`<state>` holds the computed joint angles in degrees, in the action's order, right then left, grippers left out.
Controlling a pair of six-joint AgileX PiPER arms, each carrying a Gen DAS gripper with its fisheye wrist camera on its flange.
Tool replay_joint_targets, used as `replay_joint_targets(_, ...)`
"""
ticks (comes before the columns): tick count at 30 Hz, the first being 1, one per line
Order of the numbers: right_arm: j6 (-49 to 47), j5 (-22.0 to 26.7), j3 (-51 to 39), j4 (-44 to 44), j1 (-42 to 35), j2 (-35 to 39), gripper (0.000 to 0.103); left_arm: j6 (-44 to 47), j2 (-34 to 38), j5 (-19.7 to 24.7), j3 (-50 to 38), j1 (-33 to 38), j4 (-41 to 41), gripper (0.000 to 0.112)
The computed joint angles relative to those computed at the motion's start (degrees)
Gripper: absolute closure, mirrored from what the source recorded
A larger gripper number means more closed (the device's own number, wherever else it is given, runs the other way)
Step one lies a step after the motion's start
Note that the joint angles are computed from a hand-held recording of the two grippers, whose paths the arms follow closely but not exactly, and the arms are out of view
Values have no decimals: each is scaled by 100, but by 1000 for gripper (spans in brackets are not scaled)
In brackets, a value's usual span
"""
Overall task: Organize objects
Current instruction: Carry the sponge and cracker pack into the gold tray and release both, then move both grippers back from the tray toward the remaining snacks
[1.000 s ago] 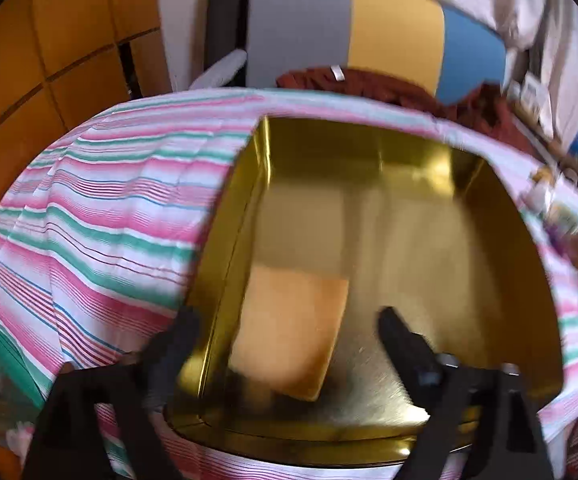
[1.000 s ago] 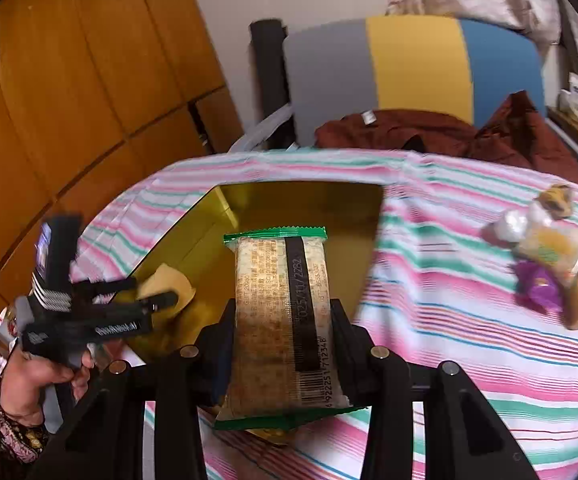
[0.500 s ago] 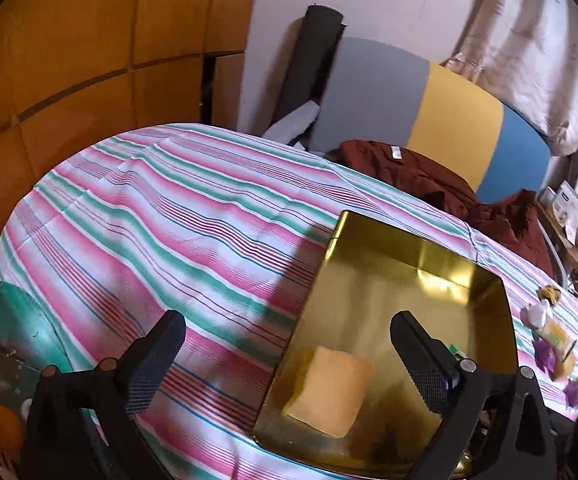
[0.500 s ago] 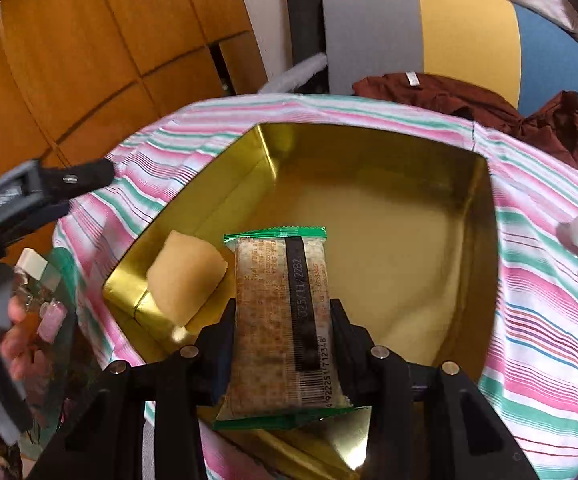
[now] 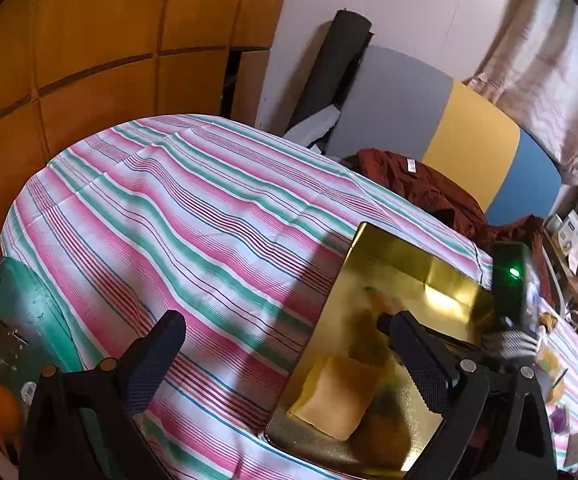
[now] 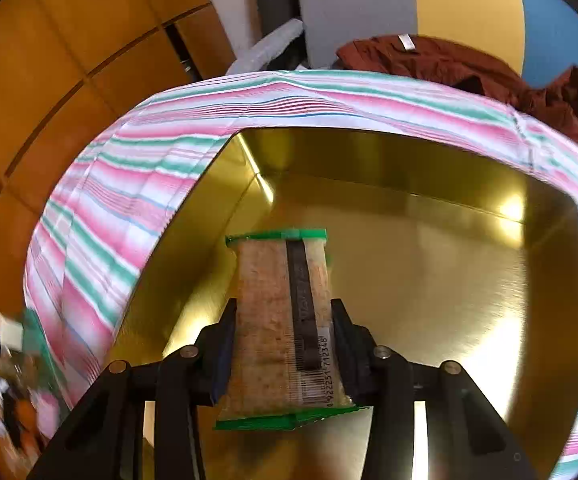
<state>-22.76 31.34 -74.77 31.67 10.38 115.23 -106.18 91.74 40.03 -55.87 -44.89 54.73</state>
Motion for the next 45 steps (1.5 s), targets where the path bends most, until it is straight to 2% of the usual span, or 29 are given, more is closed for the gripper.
replay_joint_targets(4, -762, 640, -210, 1324, -285, 213, 57, -120, -79, -38, 52, 25, 17, 9)
replay_joint_targets(6, -1184, 729, -19, 1676, -380, 79, 57, -254, -123, -72, 104, 19, 101, 9)
replay_joint_targets(11, -1672, 632, 536, 1683, -522, -415, 57, -505, -124, -62, 147, -46, 253, 9)
replay_joint_targets(20, -2442, 174, 1505, 1461, -832, -1629, 57, -311, 245, -183, -151, -254, 43, 9)
replay_joint_targets(27, -3454, -283, 2206, 1867, -1379, -2529, 57, -682, 385, -862, -151, -480, 495, 9)
replay_joint_targets(30, -4294, -457, 2559, 2405, -1847, -2870, 57, -603, 535, -958, -323, -645, 558, 9)
replay_joint_targets(35, -5223, -394, 2797, 2925, -2768, -3058, 57, -268, 849, -1160, -655, -919, 612, 9)
replay_joint_targets(40, -5710, -259, 2849, 2976, -3697, -2827, 57, 216, 1186, -1432, -1030, -1194, 444, 9)
replay_joint_targets(45, -6214, -224, 2848, 3024, -4652, -2381, 57, 776, 1496, -1480, -1437, -1508, 194, 9)
